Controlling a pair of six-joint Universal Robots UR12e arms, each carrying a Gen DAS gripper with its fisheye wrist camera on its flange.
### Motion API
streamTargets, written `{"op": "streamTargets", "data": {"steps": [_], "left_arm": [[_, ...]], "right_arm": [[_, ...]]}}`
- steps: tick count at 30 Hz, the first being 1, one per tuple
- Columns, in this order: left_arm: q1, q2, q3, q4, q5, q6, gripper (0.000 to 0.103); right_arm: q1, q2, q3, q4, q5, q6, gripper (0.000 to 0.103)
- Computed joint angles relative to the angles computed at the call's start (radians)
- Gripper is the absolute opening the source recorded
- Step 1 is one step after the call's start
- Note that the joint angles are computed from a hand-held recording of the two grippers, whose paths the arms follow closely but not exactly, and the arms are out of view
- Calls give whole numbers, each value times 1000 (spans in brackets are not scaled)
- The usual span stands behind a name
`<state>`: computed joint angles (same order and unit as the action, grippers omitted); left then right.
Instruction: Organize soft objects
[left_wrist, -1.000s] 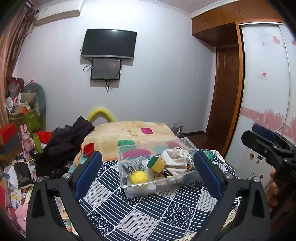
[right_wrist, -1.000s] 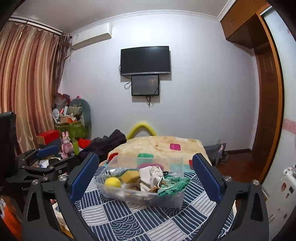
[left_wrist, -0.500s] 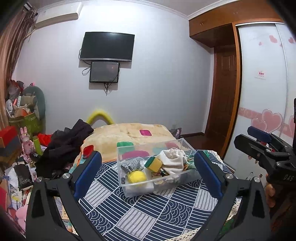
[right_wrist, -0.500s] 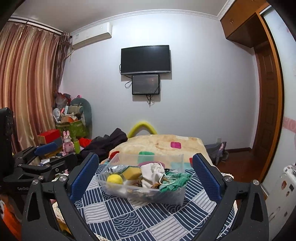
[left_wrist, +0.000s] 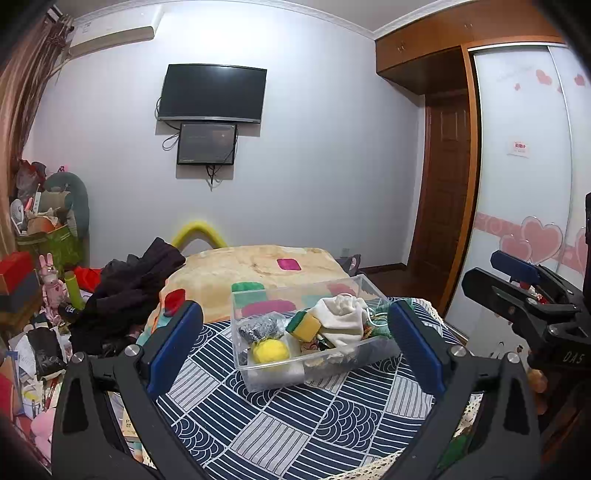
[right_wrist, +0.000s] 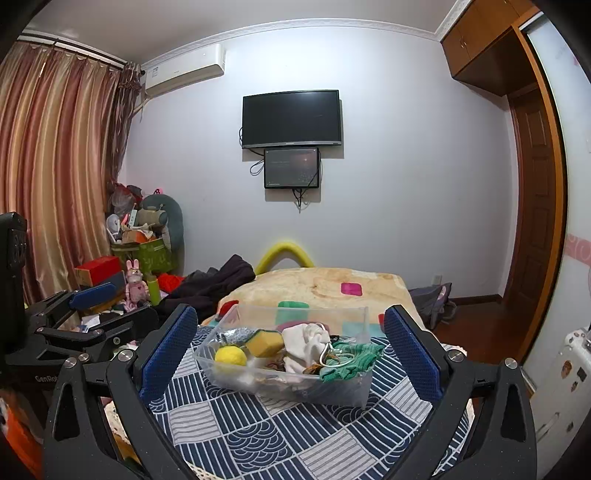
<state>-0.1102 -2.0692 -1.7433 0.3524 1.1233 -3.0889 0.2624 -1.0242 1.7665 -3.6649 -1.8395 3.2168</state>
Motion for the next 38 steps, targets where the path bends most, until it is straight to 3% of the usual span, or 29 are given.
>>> {"op": "streamTargets", "data": {"steps": [38], "left_arm": [[9, 9, -12, 10, -38, -4, 101]], "right_arm": [[2, -10, 12, 17, -14, 19, 101]]}}
